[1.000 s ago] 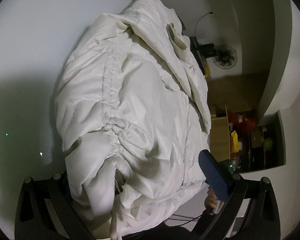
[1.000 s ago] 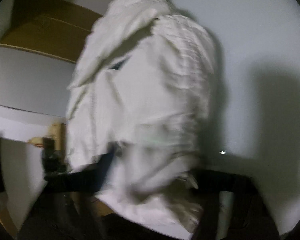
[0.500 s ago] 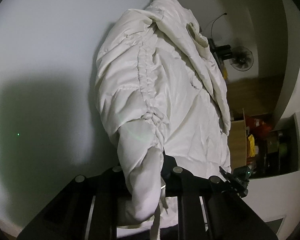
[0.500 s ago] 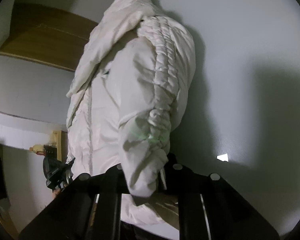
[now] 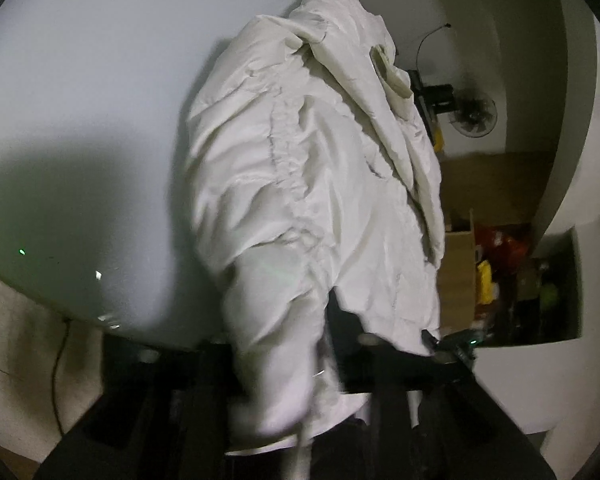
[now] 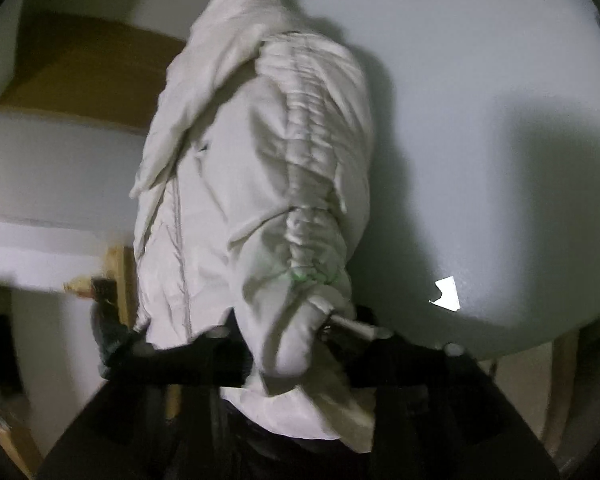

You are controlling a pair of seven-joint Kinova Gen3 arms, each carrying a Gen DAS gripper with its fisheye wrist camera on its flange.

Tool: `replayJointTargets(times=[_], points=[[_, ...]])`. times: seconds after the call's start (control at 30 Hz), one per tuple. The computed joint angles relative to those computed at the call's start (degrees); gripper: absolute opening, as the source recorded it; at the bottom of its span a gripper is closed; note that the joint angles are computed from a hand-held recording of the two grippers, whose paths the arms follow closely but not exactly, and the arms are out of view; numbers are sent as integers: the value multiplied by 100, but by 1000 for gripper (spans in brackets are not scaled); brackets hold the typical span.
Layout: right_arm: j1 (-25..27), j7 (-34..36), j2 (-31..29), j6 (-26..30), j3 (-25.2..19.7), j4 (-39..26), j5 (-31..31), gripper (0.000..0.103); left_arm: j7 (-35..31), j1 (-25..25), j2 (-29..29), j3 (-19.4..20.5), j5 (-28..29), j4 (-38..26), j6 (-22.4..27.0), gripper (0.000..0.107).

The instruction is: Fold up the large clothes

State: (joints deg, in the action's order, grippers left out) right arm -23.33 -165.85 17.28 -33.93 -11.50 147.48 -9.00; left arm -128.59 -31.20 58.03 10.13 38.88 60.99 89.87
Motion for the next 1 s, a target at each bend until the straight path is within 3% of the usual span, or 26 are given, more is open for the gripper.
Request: replayJointTargets(times=[0.03, 0.07, 0.17, 0.2, 0.27, 0.3, 0.33, 0.47, 0.53, 0.6, 0.7, 0.83, 0.93, 1.0], points=[[26, -50, 31, -140, 11, 26, 125, 61, 66, -56, 156, 102, 143, -132, 172, 68], [-55, -7, 43, -186, 101, 9, 157, 66, 102, -84, 250, 146, 218, -207, 269, 74], [-281, 568, 9, 233, 159, -312, -290, 69, 159, 23, 291, 175, 279, -327, 258, 78], [-395, 795, -32, 466, 211, -436, -523, 68, 75, 65, 244, 174, 240, -301, 208, 75], [-768, 1119, 25, 875, 534, -662, -859, 39, -195, 137, 81, 151, 124, -132, 62, 73], [-856, 1142, 33, 957, 622, -680, -888, 25, -294, 185, -33, 96, 39, -30, -72, 56], [-957, 1071, 0, 946, 744, -630, -823, 20, -386, 249, -140, 27, -76, 60, -211, 23], [-1893, 564, -218, 861, 1769, -420, -275, 14, -640, 157, -254, -4, -175, 252, -295, 13], [-2072, 286, -392, 857, 2056, -351, 191, 12, -804, 102, -332, 26, -175, 291, -224, 11], [-1827, 19, -557, 575, 1956, -257, 657, 12, -762, 66, -300, 93, -70, 71, 54, 11], [-1030, -245, -931, 419, 1520, -163, 1356, 11, -473, 86, -154, 215, 167, -511, 546, 11], [32, -580, -1454, 964, 956, -490, 2288, 11, 22, 106, 150, 387, 456, -1520, 1158, 11], [828, -1041, -1573, 1278, 393, -772, 2987, 10, 310, 158, 265, 479, 560, -2055, 1335, 12], [1108, -1388, -1583, 1354, 245, -928, 3453, 10, 487, 203, 330, 534, 592, -2331, 1435, 12]])
